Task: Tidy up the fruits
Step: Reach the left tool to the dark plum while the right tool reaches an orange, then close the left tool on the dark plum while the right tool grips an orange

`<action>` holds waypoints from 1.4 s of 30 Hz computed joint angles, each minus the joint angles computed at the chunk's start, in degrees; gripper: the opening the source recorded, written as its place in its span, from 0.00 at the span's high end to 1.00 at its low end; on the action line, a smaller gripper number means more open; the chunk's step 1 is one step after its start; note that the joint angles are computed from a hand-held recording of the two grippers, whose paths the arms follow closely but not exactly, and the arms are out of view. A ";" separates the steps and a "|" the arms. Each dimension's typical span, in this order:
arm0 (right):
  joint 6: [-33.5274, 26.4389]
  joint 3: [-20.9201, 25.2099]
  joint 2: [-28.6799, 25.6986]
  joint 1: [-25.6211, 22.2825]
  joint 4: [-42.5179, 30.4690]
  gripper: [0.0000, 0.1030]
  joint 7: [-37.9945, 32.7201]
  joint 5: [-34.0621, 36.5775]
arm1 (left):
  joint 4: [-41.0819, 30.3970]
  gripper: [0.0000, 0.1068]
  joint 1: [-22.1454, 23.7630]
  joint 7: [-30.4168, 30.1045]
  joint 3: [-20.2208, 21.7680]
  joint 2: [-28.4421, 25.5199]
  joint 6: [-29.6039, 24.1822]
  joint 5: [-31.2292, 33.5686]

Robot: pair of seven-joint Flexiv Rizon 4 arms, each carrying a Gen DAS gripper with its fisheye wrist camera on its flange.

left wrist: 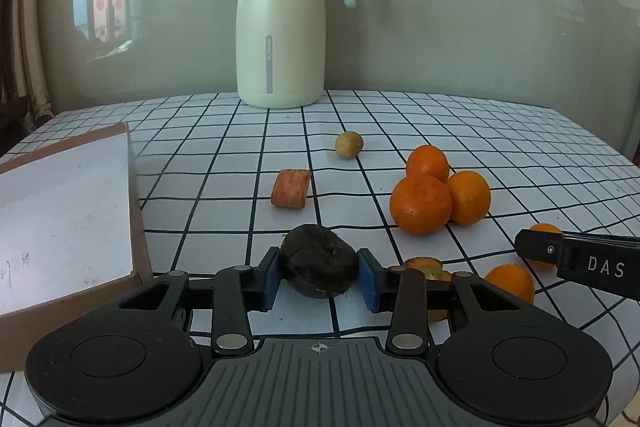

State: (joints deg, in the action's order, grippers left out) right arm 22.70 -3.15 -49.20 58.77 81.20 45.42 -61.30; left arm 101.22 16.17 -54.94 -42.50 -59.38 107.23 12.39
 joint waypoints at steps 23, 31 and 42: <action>-1.07 -0.63 -0.15 3.50 -1.99 0.78 -4.55 -7.30 | 8.37 0.62 11.53 -0.33 -5.60 1.29 3.87 8.60; 1.80 -1.39 -0.87 4.08 -3.38 0.78 -5.26 -9.73 | 11.48 0.62 17.07 0.94 -8.75 1.01 4.47 11.02; 7.72 -4.00 -3.97 4.33 -8.34 0.78 -9.06 -12.01 | 13.62 0.62 22.76 1.73 -11.38 0.42 5.98 12.91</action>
State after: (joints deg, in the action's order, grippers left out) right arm 30.41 -7.15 -53.17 63.10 72.86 36.36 -73.31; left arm 114.84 38.93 -53.21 -53.88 -58.96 113.21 25.31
